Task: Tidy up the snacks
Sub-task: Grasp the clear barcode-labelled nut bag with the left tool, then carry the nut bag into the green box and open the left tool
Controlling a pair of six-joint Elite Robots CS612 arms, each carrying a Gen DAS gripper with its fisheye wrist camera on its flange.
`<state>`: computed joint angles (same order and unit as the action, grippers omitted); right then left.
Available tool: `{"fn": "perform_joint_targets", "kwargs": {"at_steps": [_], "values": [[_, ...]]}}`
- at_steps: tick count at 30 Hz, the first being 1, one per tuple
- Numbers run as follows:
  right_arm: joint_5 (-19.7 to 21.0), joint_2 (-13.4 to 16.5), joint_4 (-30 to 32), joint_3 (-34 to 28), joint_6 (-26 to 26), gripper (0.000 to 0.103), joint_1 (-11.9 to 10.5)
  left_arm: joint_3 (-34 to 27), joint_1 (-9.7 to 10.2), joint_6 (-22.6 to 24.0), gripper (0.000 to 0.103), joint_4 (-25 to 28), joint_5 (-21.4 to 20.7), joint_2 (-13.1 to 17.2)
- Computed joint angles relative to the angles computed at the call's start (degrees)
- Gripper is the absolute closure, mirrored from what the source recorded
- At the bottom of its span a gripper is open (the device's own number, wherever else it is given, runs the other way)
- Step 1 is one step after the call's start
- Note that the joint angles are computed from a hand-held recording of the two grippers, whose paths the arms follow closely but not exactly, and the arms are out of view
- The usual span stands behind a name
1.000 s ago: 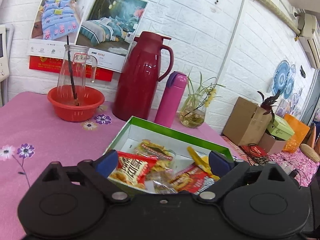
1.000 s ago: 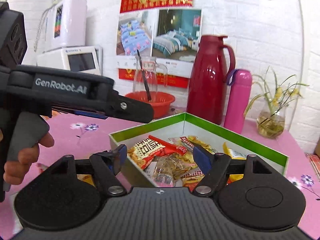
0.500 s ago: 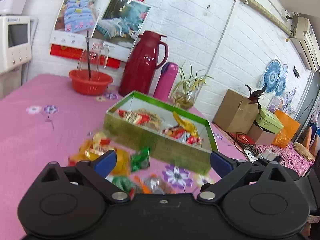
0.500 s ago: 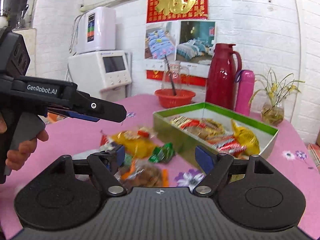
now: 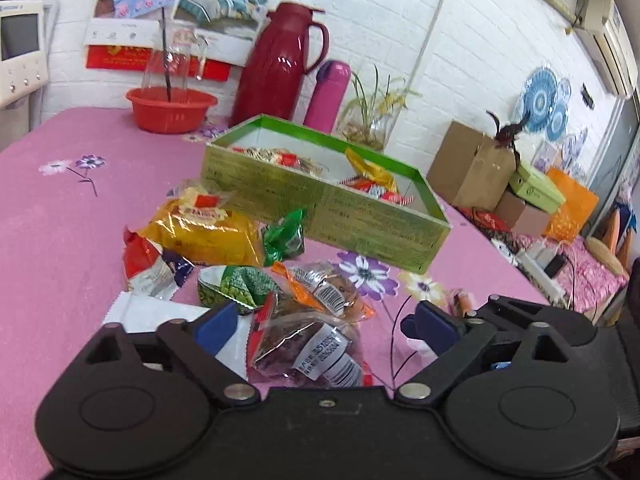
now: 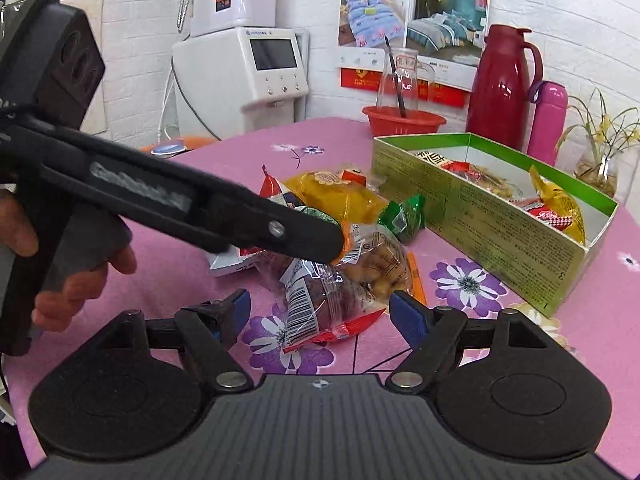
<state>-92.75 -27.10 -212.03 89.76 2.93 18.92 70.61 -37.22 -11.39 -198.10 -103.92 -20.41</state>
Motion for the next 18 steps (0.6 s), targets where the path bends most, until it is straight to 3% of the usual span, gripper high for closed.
{"fn": "perform_joint_targets", "kwargs": {"at_steps": [2, 4, 6, 8, 11, 15, 18], "values": [[0.4, 0.1, 1.2, -0.4, 1.2, 0.0, -0.1, -1.2, 0.34, 1.1, 0.036, 3.5, -1.9, 0.5], [0.6, 0.3, 2.6, -0.7, 1.8, 0.0, -0.1, -1.6, 0.42, 1.3, 0.04, 4.4, -1.8, 0.8], [0.3, 0.5, 3.3, -0.9, 2.1, 0.0, -0.1, -1.8, 0.69, 0.9, 0.063, 4.8, -3.1, 0.9], [0.5, 0.5, 3.9, -0.9, 2.7, 0.003, -0.2, -1.8, 0.83, 1.2, 0.069, 5.4, -4.7, 0.8], [-0.6, 0.4, 4.1, -0.7, 3.3, 0.014, -0.2, -1.2, 0.71, 2.2, 0.068, 5.0, -4.8, 0.7], [-0.4, 0.4, 4.5, -0.6, 4.6, 0.013, -0.4, -1.8, 0.83, 1.3, 0.067, 5.2, -4.9, 1.0], [-1.0, 0.7, 4.3, -0.9, 4.1, 0.014, -0.2, -2.0, 0.78, 1.9, 0.073, 5.5, -5.3, 1.1]]}}
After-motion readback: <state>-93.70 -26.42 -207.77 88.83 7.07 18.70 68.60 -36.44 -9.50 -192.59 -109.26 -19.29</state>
